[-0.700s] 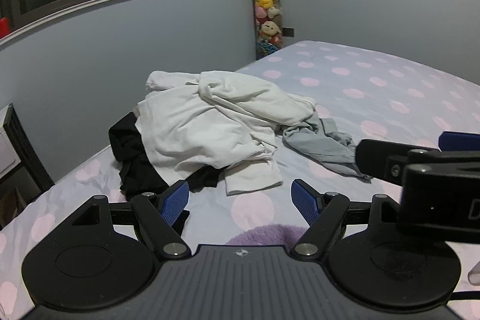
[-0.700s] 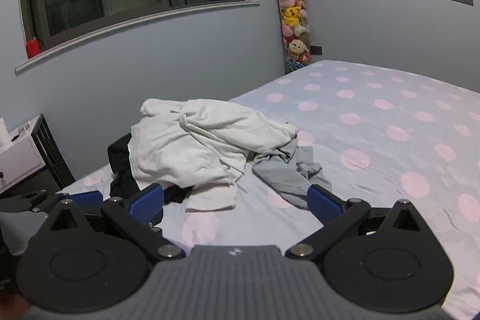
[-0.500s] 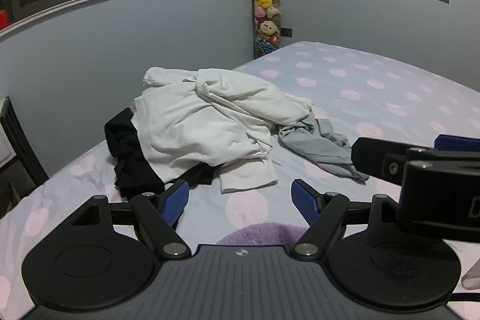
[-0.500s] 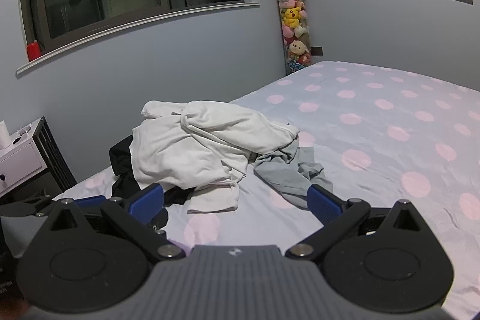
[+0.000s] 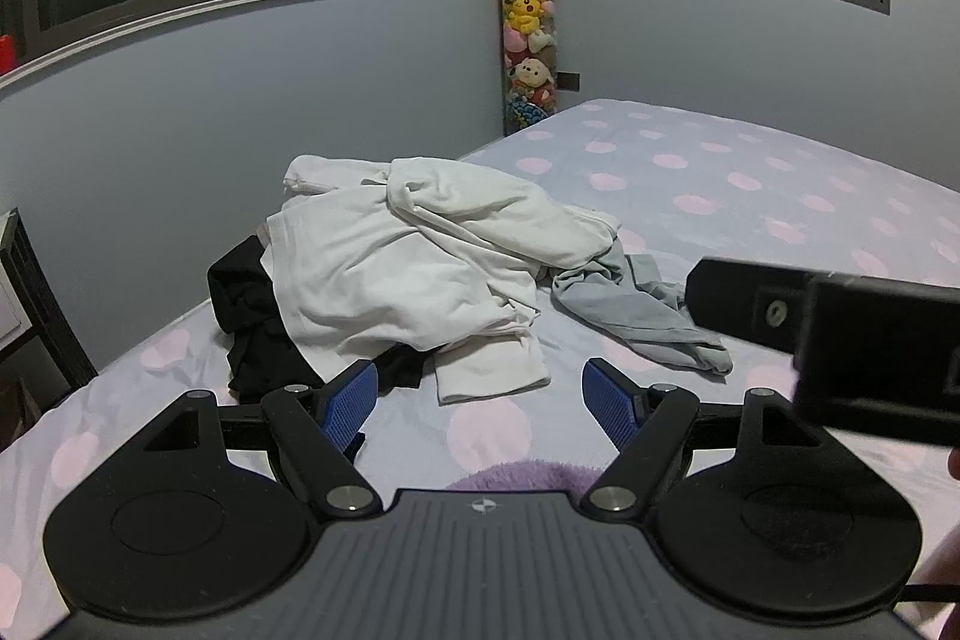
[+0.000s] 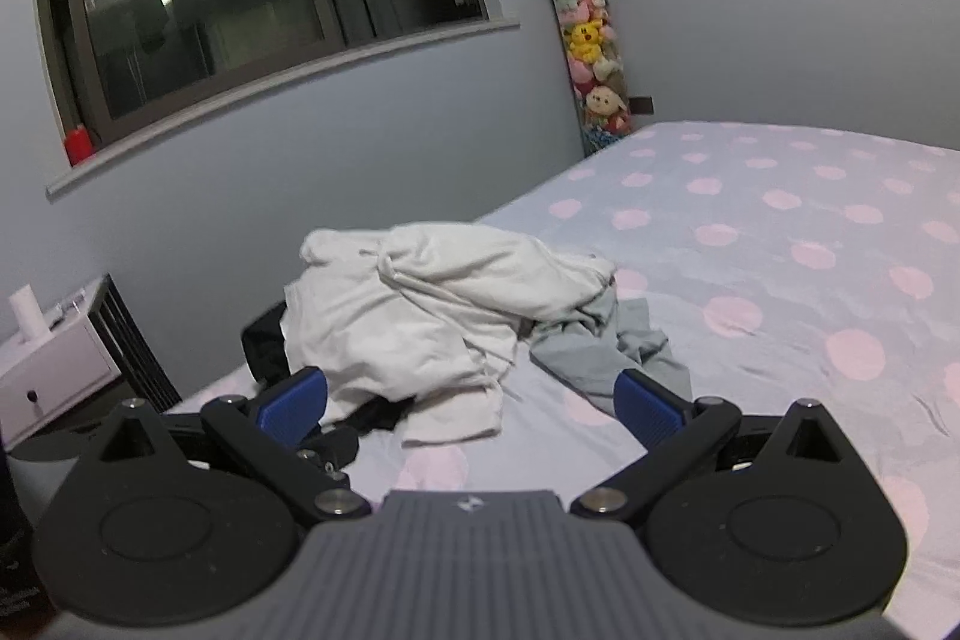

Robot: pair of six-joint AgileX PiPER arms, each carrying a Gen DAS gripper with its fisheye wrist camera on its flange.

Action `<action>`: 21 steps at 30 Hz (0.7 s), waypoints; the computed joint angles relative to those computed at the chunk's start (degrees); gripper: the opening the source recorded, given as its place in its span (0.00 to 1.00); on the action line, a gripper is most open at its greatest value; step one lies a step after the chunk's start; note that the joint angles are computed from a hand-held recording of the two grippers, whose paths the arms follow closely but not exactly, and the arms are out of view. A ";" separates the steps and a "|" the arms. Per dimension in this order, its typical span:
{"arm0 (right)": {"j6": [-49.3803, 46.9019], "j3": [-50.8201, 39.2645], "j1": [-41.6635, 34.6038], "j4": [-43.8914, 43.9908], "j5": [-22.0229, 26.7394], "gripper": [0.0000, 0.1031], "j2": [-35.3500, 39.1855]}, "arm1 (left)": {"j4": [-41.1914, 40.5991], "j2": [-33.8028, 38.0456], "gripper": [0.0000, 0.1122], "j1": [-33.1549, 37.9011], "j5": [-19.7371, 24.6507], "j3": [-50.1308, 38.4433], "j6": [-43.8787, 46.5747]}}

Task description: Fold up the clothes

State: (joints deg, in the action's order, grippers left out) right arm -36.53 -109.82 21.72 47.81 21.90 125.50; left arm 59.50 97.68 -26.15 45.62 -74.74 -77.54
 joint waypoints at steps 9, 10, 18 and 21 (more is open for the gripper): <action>-1.65 0.14 0.07 -0.03 0.24 0.99 -0.12 | -0.96 -0.23 0.66 0.54 -0.89 0.13 0.97; -2.07 0.37 0.09 0.24 0.00 0.99 -0.21 | -1.00 -0.14 0.66 0.44 -0.71 0.00 0.97; 1.02 0.24 0.58 -3.84 -0.21 0.99 -0.07 | -0.90 0.09 0.66 -0.37 0.04 -0.39 0.35; 5.28 -0.57 0.82 -8.44 0.34 0.99 0.12 | -1.05 0.09 0.66 -0.30 -0.07 -0.32 0.49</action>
